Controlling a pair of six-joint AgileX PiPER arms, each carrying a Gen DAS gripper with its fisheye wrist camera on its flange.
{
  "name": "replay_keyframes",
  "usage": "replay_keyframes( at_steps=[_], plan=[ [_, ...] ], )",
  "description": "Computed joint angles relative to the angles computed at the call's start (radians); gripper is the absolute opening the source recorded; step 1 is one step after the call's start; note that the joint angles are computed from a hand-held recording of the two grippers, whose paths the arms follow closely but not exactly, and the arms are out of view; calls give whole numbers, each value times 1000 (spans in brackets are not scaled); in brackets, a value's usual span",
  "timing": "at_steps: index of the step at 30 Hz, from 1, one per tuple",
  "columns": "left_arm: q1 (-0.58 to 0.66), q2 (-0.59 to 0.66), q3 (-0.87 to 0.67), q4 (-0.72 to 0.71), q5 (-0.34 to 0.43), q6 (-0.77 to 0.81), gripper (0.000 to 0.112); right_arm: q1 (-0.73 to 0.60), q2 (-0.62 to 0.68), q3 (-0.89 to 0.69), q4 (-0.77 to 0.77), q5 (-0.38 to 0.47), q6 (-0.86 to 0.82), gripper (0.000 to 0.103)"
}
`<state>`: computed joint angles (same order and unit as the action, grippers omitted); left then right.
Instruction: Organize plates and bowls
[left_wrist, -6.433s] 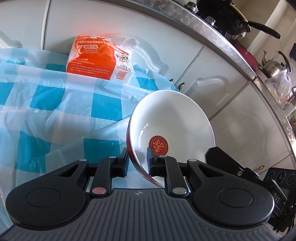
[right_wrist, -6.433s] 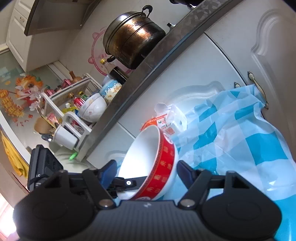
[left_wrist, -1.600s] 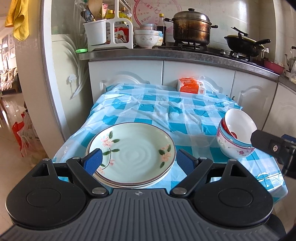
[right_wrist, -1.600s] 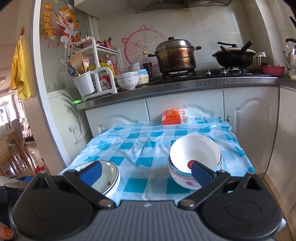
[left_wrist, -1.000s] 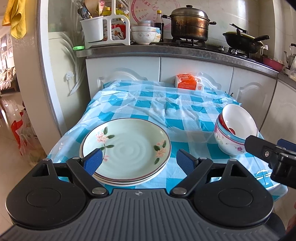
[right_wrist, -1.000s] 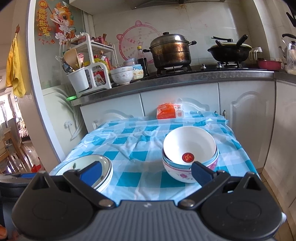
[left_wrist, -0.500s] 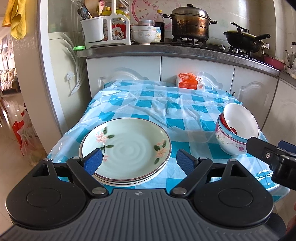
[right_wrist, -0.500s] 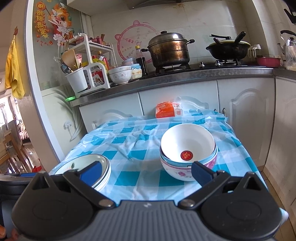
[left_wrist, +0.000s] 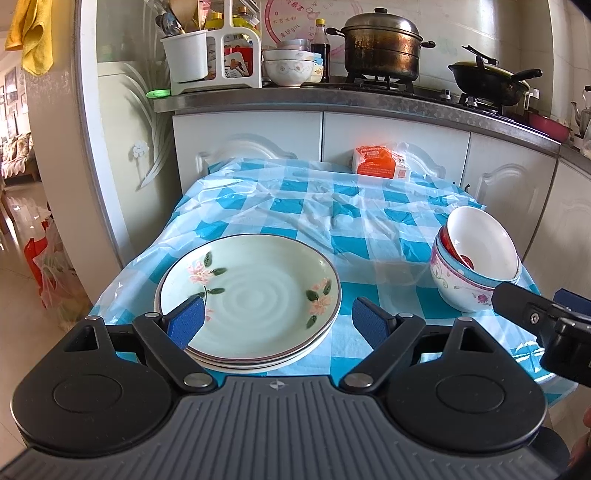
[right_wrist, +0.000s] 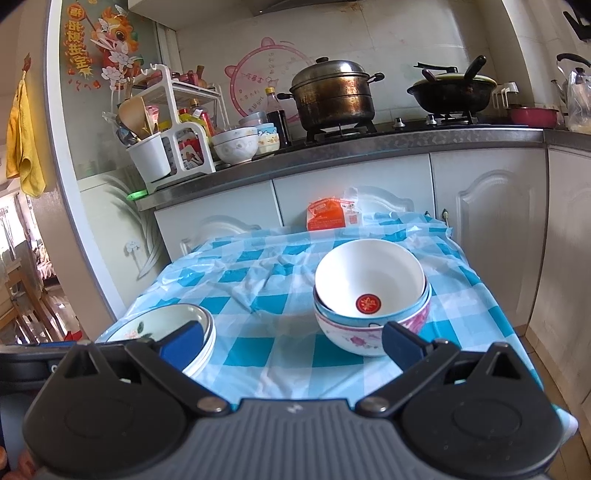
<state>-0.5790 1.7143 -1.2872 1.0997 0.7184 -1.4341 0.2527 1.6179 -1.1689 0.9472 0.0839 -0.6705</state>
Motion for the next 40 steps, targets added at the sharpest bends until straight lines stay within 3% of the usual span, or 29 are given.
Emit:
replay_keyframes(
  at_steps=[24, 40],
  plan=[
    [-21, 16, -15, 30, 17, -39, 103, -9, 2, 11, 259, 10, -260, 102],
    [73, -26, 2, 4, -140, -108, 103, -23, 31, -20, 247, 53, -257, 102]
  ],
)
